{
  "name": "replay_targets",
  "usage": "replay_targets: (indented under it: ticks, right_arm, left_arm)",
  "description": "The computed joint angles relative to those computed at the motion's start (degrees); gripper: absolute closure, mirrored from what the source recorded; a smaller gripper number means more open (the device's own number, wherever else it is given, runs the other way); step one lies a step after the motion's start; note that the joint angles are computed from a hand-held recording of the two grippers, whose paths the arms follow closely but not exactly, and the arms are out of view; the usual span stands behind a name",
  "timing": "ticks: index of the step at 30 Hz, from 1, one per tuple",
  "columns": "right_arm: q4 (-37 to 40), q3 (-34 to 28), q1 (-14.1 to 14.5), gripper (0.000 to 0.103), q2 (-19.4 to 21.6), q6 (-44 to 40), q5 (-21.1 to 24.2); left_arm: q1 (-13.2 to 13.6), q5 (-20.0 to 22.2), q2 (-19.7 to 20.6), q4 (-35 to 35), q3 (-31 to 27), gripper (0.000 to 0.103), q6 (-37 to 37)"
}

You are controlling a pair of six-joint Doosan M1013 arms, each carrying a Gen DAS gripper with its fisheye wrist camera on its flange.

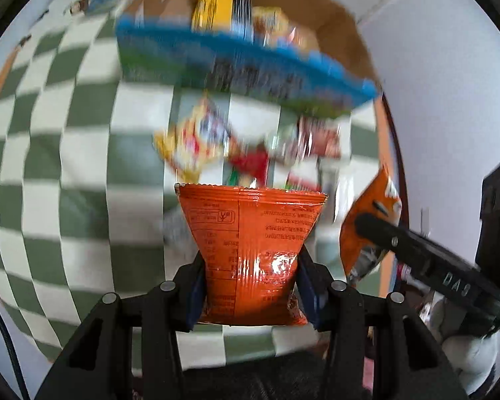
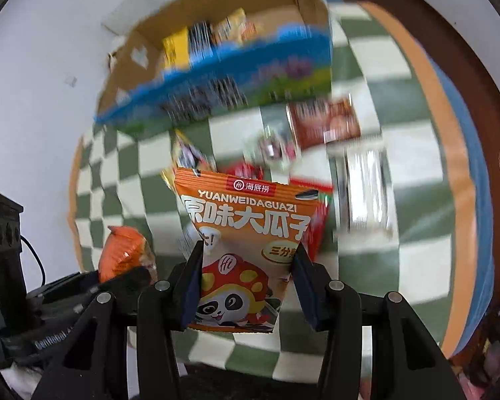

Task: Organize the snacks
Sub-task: 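Carry both orange bags into the box and open both tools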

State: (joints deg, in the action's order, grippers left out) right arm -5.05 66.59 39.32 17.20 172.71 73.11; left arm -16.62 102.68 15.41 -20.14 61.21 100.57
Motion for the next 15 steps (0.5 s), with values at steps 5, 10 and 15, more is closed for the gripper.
replay_targets:
  ticks: [5, 10, 15]
  right_arm:
    - [-3.77, -5.21, -3.51, 0.052, 1.29, -4.72, 2.23]
    - [-7.26, -13.98, -7.63, 0.051, 5.84, -13.16, 8.2]
    - [-8.22, -23.22, -12.22, 0.051, 12.21, -22.67, 14.79]
  left_arm:
    - [-0.42, -0.55, 6.47, 0.07, -12.33, 0.058, -2.76]
    - [-3.04, -1.54, 15.0, 4.48, -23.53, 0.058, -4.61]
    - [-4.66, 3.87, 27.21, 12.45, -41.8, 0.058, -5.26]
